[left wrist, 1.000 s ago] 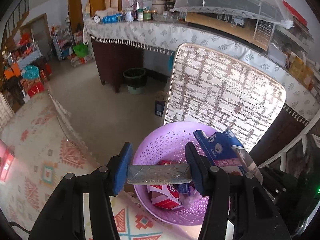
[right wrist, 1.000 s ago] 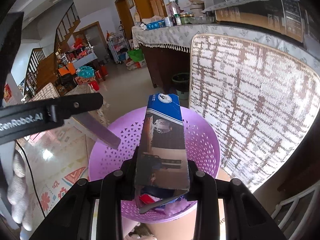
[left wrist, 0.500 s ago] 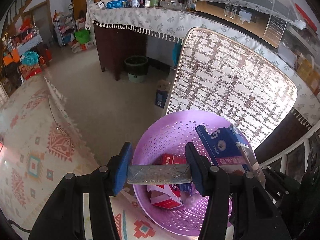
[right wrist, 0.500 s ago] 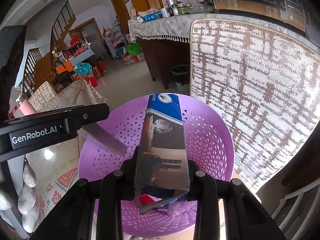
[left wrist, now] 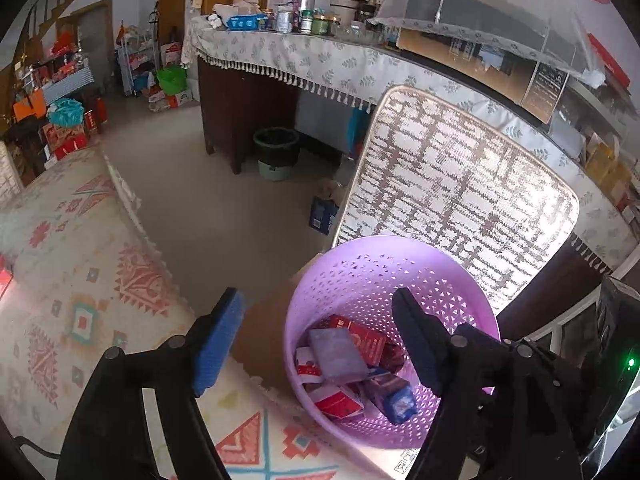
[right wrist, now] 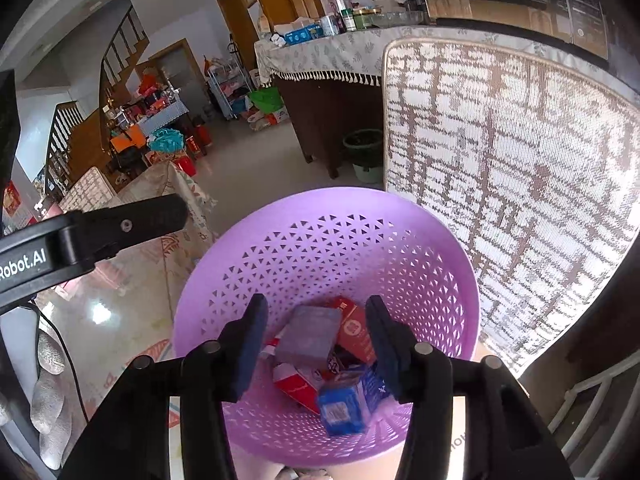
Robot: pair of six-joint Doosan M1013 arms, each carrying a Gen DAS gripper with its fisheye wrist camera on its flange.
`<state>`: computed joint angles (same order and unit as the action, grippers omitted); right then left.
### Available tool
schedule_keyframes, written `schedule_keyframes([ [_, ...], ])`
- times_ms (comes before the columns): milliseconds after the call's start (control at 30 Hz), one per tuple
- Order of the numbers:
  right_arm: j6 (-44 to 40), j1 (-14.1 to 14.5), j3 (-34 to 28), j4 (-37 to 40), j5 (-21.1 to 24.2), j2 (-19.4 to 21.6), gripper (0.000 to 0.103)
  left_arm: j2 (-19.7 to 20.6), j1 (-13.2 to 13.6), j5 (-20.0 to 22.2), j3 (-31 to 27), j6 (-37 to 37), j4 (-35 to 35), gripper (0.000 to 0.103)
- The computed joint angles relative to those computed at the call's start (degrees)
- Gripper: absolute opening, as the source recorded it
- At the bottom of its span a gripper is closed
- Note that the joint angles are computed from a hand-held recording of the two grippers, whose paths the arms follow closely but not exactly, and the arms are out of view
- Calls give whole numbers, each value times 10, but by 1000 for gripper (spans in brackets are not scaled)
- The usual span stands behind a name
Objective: Collect trash
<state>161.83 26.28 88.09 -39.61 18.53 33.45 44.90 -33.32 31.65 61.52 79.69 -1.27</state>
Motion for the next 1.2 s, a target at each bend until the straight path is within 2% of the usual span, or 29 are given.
schedule_keyframes([
  [167,50,11,9,-52,4,-11,59,-31,3,-28,46,-23,12,78],
  [333,141,27,28,-132,5,-25,63,-69,0,-67,107,-66,56,79],
  [567,295,54,59,-266,31,-49,66,-119,-14,-123,185,-196,199,79],
  [700,336,69,76,-303,43,-60,68,-146,-21,-154,225,-291,295,84],
  [867,360,85,90,-330,65,-71,68,-175,-36,-164,269,-462,477,85],
  [967,398,90,103,-355,62,-79,69,-189,-43,-163,293,-548,564,86],
  [1033,419,94,112,-366,62,-83,69,-200,-50,-157,312,-629,649,86],
  [1133,422,97,119,-366,62,-86,69,-217,-63,-126,347,-808,826,91],
  [1200,423,101,122,-367,63,-89,69,-226,-71,-98,367,-897,910,94],
])
